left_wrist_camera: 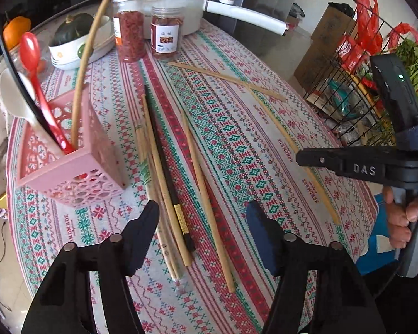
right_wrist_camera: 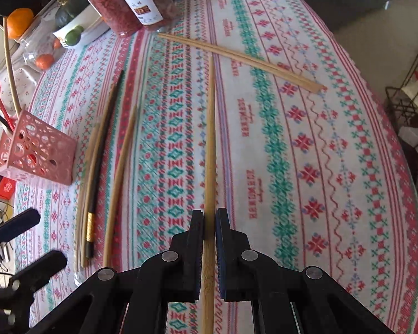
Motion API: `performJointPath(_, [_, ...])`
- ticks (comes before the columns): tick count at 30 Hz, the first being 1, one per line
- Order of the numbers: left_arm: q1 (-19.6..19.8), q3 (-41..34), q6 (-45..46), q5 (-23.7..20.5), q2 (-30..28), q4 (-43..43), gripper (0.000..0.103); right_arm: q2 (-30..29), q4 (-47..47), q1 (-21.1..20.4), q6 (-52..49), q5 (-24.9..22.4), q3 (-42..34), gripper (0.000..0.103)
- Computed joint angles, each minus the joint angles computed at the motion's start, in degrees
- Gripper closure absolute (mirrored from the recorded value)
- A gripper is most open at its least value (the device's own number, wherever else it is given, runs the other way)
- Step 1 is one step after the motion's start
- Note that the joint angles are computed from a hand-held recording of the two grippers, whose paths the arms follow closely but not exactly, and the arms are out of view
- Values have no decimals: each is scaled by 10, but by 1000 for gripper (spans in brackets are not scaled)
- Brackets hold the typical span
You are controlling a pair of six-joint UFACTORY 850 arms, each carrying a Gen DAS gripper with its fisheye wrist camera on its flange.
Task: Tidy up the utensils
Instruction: 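Grasp a wooden chopstick with the left tool while the right tool holds its chopstick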
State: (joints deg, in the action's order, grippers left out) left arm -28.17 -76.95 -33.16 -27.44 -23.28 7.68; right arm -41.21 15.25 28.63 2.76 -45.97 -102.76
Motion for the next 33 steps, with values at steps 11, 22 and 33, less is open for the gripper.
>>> performJointPath(11, [19,-67,36,-15,-85,-47,77,-24,-16,-5,-19,-70,-10,92])
performJointPath(22, [22,-128,64,-68,-127,-41,93,-77,-101,13,25,-53,-88,82])
performJointPath(33, [10,-67,22,-11,-73,23,96,-52,-149,31,51,23,-52,96])
